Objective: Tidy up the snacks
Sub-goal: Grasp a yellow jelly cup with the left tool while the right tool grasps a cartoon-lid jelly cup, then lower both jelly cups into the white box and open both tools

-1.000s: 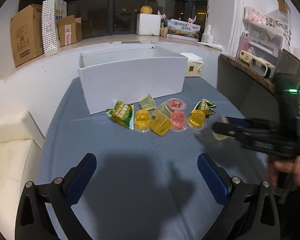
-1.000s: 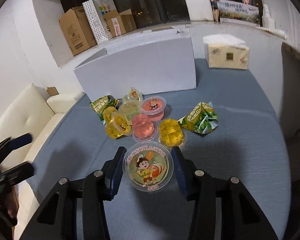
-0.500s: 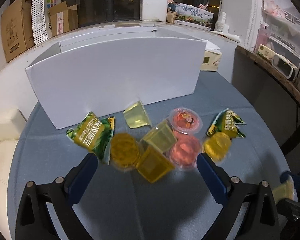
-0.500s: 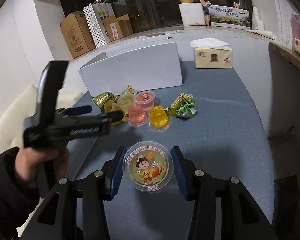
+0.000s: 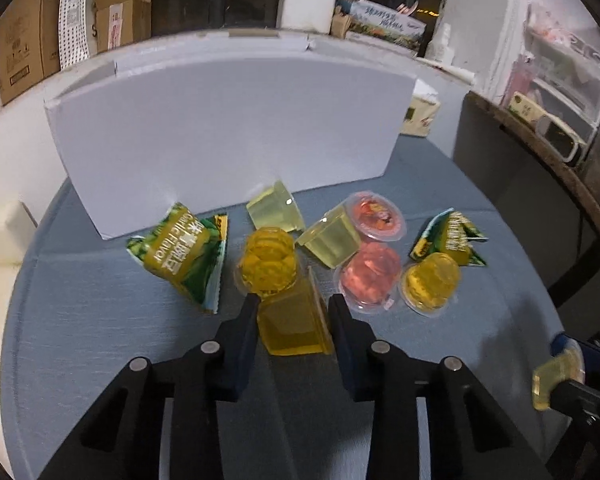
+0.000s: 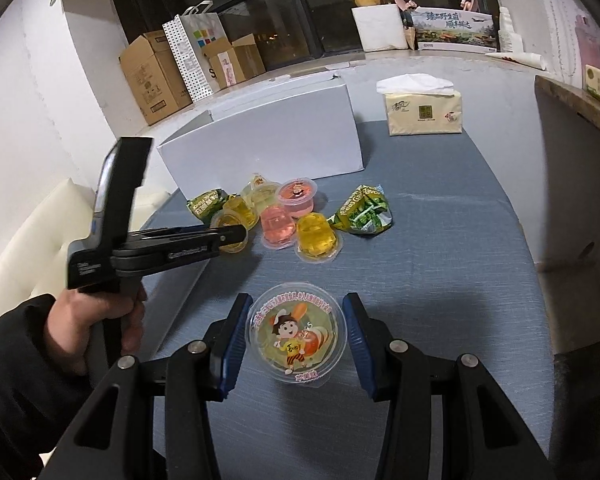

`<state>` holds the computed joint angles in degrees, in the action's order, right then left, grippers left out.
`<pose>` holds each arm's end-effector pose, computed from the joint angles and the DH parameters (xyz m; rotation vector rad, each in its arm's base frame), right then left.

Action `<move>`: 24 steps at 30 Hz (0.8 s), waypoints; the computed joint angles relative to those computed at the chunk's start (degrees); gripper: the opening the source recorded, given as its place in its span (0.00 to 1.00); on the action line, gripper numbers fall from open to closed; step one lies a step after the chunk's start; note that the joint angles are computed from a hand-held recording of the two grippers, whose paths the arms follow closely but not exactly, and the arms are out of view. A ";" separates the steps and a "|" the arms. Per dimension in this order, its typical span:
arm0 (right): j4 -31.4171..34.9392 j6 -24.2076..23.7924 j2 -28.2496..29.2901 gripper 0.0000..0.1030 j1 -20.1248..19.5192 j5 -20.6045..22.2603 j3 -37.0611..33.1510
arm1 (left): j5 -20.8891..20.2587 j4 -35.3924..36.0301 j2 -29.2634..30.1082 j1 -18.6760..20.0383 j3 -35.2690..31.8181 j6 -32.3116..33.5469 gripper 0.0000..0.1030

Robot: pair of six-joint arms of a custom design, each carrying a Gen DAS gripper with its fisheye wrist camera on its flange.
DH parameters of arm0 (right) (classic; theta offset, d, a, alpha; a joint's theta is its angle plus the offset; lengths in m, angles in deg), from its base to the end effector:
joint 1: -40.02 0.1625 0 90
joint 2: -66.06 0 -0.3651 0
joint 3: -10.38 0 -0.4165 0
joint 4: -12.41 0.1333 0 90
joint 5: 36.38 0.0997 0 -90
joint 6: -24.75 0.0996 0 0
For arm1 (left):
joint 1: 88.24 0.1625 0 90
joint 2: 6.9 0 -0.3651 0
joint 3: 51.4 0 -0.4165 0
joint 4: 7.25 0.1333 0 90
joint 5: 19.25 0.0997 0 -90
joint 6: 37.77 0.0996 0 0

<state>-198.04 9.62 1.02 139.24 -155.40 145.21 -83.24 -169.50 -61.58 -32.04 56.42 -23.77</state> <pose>0.1525 -0.4094 0.1245 0.2174 -2.3935 1.0958 -0.1781 -0.5841 0.0752 0.9976 2.5103 -0.5548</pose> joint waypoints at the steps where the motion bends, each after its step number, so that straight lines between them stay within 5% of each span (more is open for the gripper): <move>1: 0.08 -0.07 0.21 0.49 0.11 -0.04 -0.16 | -0.17 -0.14 -0.66 -0.02 0.53 0.38 0.37; 16: 0.85 -1.71 3.19 0.49 4.00 -1.20 -4.64 | -3.58 -6.51 -18.39 -2.92 13.48 4.32 0.37; 24: 5.28 -4.49 5.48 0.49 6.20 -1.64 -12.29 | -4.42 -6.63 -17.72 -2.20 8.22 7.17 0.37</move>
